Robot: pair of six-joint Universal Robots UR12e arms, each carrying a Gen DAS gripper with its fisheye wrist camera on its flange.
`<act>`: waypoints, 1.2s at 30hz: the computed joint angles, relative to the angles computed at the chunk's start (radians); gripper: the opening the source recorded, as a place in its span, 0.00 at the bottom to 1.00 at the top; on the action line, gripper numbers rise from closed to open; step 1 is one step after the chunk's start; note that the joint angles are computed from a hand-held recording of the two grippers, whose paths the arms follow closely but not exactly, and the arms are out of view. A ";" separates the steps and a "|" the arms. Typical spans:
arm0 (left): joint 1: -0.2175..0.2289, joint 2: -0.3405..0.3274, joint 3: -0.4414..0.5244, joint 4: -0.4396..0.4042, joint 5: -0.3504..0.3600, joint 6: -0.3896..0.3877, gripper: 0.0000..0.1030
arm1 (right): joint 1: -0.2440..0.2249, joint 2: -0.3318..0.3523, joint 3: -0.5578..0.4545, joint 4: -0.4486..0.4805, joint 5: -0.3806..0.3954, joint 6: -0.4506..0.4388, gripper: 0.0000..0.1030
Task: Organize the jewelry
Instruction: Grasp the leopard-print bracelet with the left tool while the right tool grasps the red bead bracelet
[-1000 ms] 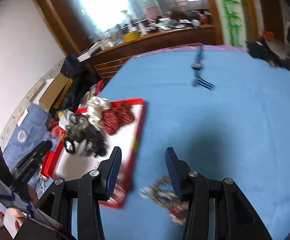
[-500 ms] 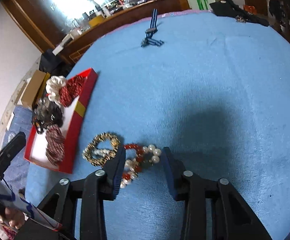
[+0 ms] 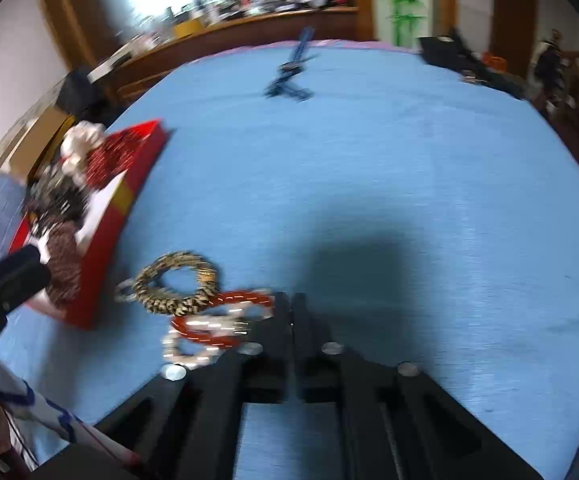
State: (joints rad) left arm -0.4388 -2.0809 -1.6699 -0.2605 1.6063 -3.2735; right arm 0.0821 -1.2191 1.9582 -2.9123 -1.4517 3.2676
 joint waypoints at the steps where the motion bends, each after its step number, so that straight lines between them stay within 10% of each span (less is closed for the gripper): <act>1: -0.002 -0.008 0.016 -0.023 -0.010 0.001 0.36 | -0.008 -0.007 0.009 -0.011 -0.003 0.008 0.01; 16: -0.023 -0.148 0.254 -0.372 0.001 -0.042 0.31 | -0.108 -0.004 0.061 -0.124 0.269 0.052 0.02; 21: -0.042 -0.159 0.256 -0.325 0.051 -0.024 0.06 | -0.099 -0.002 0.053 -0.104 0.309 0.010 0.03; 27: -0.042 -0.137 0.183 -0.113 0.046 -0.028 0.05 | -0.082 0.006 0.020 -0.002 0.353 -0.051 0.06; 36: -0.055 -0.135 0.136 0.143 0.184 -0.017 0.06 | -0.024 0.049 -0.047 0.065 0.221 -0.126 0.26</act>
